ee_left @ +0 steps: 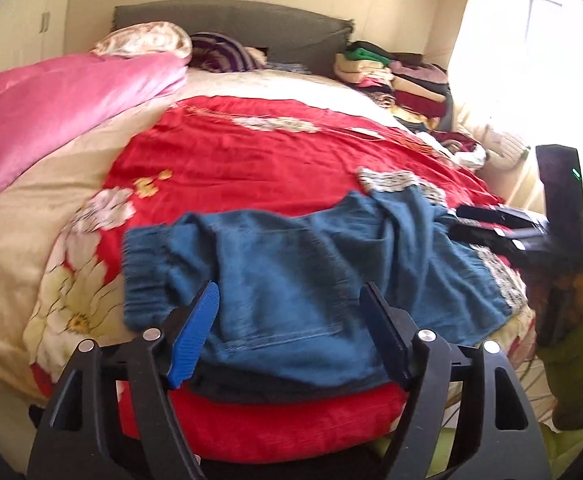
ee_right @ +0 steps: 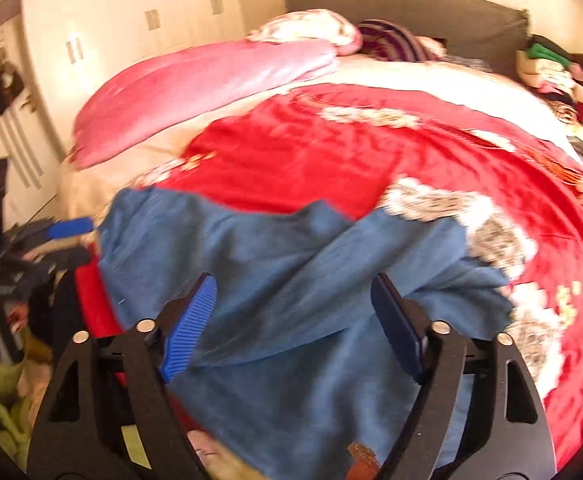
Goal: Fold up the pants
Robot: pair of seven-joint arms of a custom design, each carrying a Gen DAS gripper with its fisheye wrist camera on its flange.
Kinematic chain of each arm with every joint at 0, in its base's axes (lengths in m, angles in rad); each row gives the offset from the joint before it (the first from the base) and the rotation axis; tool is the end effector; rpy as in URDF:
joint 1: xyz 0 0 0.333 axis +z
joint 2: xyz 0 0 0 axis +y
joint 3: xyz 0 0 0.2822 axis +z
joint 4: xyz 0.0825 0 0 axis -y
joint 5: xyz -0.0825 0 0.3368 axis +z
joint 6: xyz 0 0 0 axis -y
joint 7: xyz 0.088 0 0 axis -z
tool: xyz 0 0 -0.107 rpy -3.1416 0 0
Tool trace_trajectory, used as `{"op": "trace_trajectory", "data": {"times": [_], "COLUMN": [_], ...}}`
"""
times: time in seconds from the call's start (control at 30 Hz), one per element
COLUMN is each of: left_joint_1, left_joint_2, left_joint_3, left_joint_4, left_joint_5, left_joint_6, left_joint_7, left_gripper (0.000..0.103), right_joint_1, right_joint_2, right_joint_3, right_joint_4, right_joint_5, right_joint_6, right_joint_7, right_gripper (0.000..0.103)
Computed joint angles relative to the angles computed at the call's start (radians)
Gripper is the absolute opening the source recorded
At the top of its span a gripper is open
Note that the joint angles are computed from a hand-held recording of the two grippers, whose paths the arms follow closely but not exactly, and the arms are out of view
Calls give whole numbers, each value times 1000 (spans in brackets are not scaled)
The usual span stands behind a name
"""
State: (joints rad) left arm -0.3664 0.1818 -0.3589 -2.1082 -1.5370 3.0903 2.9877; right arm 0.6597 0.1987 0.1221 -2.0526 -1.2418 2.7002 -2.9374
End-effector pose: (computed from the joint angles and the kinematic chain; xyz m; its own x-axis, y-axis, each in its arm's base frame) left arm 0.4506 -0.2826 0.3652 -0.6175 -0.7641 0.1867 -0.5999 0.3040 -0.7401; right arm 0.3775 0.4168 0.3711 0.0958 -0.9872 -0.1277 -0.6962 0.0253 -0.7174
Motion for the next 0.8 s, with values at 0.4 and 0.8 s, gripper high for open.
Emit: {"op": "trace_trajectory", "data": {"times": [0.4,0.8], "left_joint_1": [-25,-14], "left_joint_2": [184,351], "left_joint_3": [-18,-83], "left_joint_4": [140,235], "left_joint_5": [614,879], "left_joint_6": [-232,-178], "left_joint_7": [-519,-714], "left_gripper": [57,52], "right_joint_1": [-87,-82], "right_joint_2": [96,419], "right_joint_3": [-50,-123], "right_joint_4": [147,512], "right_joint_5": [260,617], "right_joint_6": [-53,-162], "right_joint_7": [-294,-660], "right_gripper": [76,76]}}
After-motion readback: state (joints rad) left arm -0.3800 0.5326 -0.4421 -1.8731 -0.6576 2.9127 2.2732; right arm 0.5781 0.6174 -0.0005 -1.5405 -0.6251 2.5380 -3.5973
